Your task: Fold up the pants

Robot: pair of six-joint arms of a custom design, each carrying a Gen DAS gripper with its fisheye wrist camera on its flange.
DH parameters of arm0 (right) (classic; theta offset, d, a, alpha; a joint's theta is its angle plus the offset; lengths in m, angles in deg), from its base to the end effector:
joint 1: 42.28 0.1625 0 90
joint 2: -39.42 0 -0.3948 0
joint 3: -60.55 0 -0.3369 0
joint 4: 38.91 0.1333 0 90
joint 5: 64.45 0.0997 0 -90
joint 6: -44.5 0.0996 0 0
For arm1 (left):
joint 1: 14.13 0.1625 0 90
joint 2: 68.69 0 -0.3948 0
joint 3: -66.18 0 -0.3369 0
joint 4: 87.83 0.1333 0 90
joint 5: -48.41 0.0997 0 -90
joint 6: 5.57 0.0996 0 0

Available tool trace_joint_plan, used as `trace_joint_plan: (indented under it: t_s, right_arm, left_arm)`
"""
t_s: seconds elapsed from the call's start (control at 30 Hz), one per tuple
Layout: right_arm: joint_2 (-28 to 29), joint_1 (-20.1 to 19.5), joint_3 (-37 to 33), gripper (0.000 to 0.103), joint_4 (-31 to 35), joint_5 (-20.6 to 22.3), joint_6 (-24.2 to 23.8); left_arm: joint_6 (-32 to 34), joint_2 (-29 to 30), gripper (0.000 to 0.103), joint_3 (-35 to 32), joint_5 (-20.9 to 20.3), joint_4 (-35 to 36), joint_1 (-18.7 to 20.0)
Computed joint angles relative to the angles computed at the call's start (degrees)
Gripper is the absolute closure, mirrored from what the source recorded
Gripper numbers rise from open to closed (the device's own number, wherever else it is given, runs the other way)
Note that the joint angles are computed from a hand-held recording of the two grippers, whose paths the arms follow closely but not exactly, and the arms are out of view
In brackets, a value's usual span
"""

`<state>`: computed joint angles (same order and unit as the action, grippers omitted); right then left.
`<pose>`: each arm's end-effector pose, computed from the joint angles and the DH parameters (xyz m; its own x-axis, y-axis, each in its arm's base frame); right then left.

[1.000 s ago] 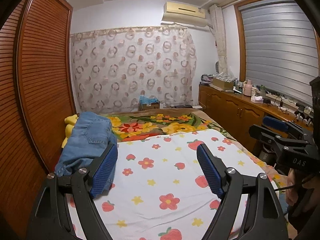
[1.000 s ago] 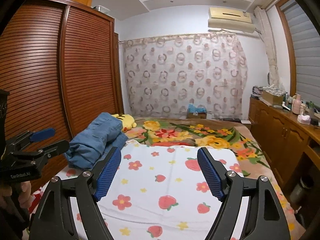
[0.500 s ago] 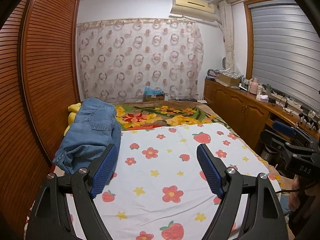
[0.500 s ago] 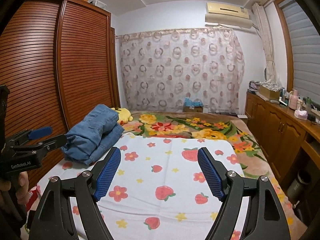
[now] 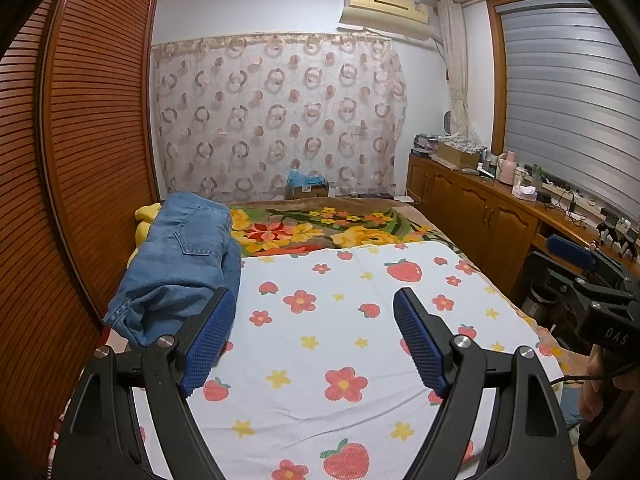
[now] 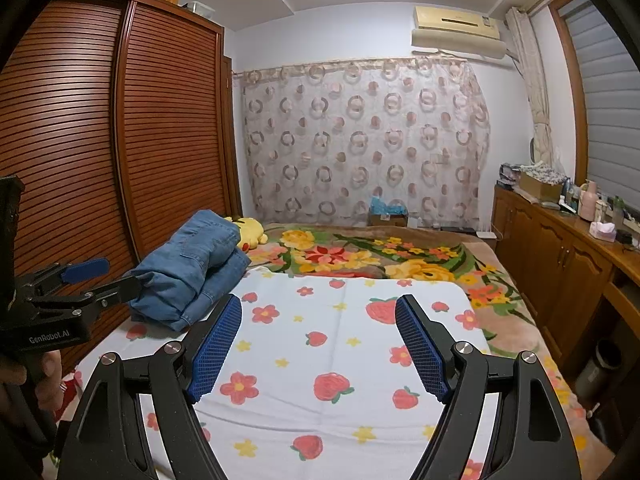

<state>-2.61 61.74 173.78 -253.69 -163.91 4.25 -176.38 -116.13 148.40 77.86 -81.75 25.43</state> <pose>0.2443 -0.4957 0.1298 -0.6619 -0.4566 0.5944 -0.7488 0.3681 -0.5511 -0.2573 -0.4980 0.1537 -0.7298 0.0267 -0.6832 0.6290 0.4178 -0.6556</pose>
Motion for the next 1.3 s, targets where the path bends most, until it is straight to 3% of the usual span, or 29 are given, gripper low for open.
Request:
trace_joint_plan:
  t_s: [1.3]
  right_arm:
    - [-0.04,0.02,0.66,0.022,-0.68,0.09,-0.16]
  left_arm:
    - [-0.31,0.08,0.021,-0.47,0.0,0.53,-0.12]
